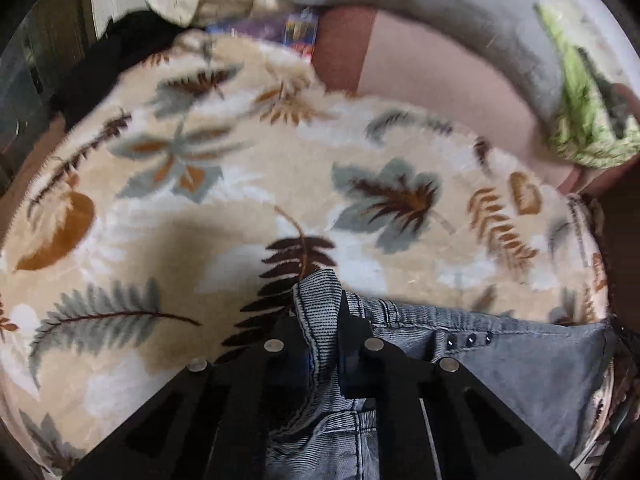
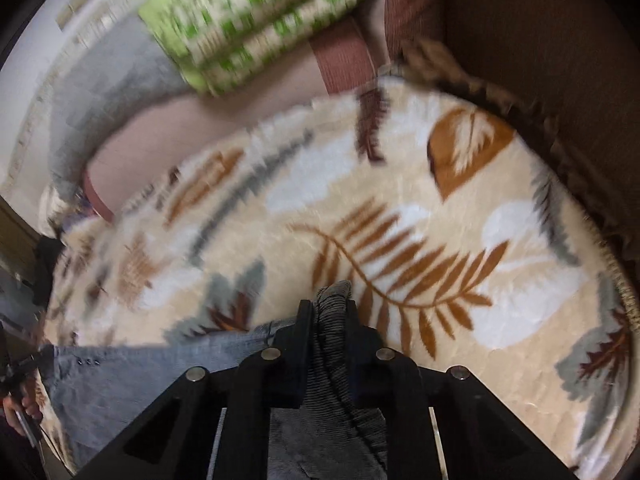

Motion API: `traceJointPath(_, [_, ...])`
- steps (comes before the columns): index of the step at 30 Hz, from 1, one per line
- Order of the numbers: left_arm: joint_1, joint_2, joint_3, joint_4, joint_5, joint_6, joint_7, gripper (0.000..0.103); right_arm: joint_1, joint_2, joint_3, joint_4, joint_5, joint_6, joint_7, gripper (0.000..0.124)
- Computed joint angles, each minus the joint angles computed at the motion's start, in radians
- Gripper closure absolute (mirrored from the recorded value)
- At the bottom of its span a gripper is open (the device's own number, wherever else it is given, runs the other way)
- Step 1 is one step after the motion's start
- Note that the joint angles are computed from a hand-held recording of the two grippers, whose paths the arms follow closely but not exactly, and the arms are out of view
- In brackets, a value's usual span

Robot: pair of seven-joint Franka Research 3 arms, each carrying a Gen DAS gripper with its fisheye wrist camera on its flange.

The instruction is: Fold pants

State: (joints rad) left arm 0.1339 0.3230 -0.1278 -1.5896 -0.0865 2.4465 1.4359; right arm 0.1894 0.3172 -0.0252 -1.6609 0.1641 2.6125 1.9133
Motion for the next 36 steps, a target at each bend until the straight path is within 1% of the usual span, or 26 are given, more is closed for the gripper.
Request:
traceJointPath(3, [0.02,-0.108,-0.007,-0.094,-0.051,0.044,0.045,0.094,0.012,-0.077,-0.007,-0.066,-0.018,0.092,0.023,0.109])
traceJointPath(5, [0.03,-0.204,-0.007,-0.182,-0.12,0.091,0.097,0.094,0.015,-0.127,-0.008,-0.115,-0.025,0.16,0.037,0.109])
traceJointPath(6, [0.025,-0.225,0.0,-0.202,-0.14,0.106,0.113,0.094,0.012,-0.148,-0.006,-0.137,-0.024,0.182,0.035,0.109])
traceJointPath(7, [0.023,-0.28,0.006,-0.256,-0.178,0.13,0.144,0.094,0.015,-0.181,-0.007,-0.176,-0.038,0.207,0.047,0.109])
traceJointPath(8, [0.015,-0.339,0.016,-0.318,-0.211,0.152,0.176,0.094,0.013,-0.208,-0.004,-0.208,-0.041,0.215,0.048,0.109])
traceJointPath(9, [0.003,-0.38,0.029,-0.364,-0.232,0.166,0.199,0.094,0.006,-0.236,0.002,-0.243,-0.029,0.223,0.038,0.109])
traceJointPath(10, [-0.013,-0.45,0.043,-0.439,-0.262,0.181,0.235,0.094,-0.001,-0.275,0.011,-0.296,0.0,0.234,0.014,0.109])
traceJointPath(11, [-0.028,-0.486,0.057,-0.48,-0.275,0.188,0.253,0.094,-0.007,-0.319,0.018,-0.355,0.03,0.241,-0.016,0.109])
traceJointPath(13, [-0.068,-0.611,0.091,-0.617,-0.313,0.199,0.302,0.094,-0.017,-0.41,0.024,-0.47,0.06,0.245,-0.067,0.109])
traceJointPath(15, [-0.095,-0.694,0.116,-0.713,-0.308,0.196,0.307,0.094,-0.017,-0.497,0.016,-0.577,0.119,0.235,-0.13,0.109])
traceJointPath(17, [-0.118,-0.784,0.142,-0.819,-0.298,0.161,0.292,0.094,-0.005,-0.586,-0.004,-0.683,0.197,0.207,-0.202,0.109])
traceJointPath(19, [-0.132,-0.838,0.16,-0.887,-0.271,0.132,0.264,0.094,-0.011,-0.668,-0.008,-0.776,0.226,0.161,-0.236,0.109])
traceJointPath(21, [-0.148,-0.871,0.181,-0.938,-0.243,0.087,0.24,0.093,-0.01,-0.727,-0.024,-0.839,0.261,0.089,-0.271,0.108])
traceJointPath(22, [-0.151,-0.879,0.19,-0.952,-0.231,0.068,0.225,0.093,-0.012,-0.75,-0.036,-0.864,0.283,0.026,-0.275,0.107])
traceJointPath(23, [-0.152,-0.891,0.194,-0.967,-0.221,0.047,0.206,0.092,-0.022,-0.761,-0.038,-0.878,0.291,-0.008,-0.276,0.101])
traceJointPath(24, [-0.149,-0.907,0.195,-0.983,-0.205,0.031,0.19,0.091,-0.052,-0.777,-0.023,-0.895,0.268,-0.052,-0.25,0.1])
traceJointPath(25, [-0.14,-0.925,0.192,-0.995,-0.18,0.014,0.172,0.09,-0.068,-0.793,-0.016,-0.912,0.256,-0.066,-0.244,0.095])
traceJointPath(26, [-0.129,-0.941,0.188,-1.002,-0.154,-0.001,0.152,0.089,-0.076,-0.806,-0.016,-0.925,0.256,-0.066,-0.249,0.088])
traceJointPath(29, [-0.099,-0.988,0.175,-1.009,-0.078,-0.025,0.09,0.089,-0.111,-0.835,0.007,-0.942,0.235,-0.035,-0.223,0.077])
traceJointPath(31, [-0.086,-1.021,0.17,-1.009,-0.037,-0.012,0.05,0.089,-0.105,-0.819,0.007,-0.917,0.237,-0.015,-0.227,0.074])
traceJointPath(33, [-0.099,-1.032,0.182,-0.998,-0.026,0.013,0.031,0.088,-0.092,-0.79,0.011,-0.889,0.243,0.028,-0.239,0.069])
traceJointPath(34, [-0.116,-1.034,0.189,-0.992,-0.029,0.029,0.03,0.088,-0.093,-0.761,0.022,-0.862,0.234,0.053,-0.233,0.062])
traceJointPath(35, [-0.137,-1.026,0.195,-0.985,-0.034,0.04,0.034,0.088,-0.085,-0.737,0.021,-0.846,0.237,0.076,-0.239,0.058])
traceJointPath(36, [-0.158,-1.015,0.198,-0.978,-0.039,0.054,0.04,0.087,-0.071,-0.7,0.015,-0.813,0.25,0.089,-0.248,0.058])
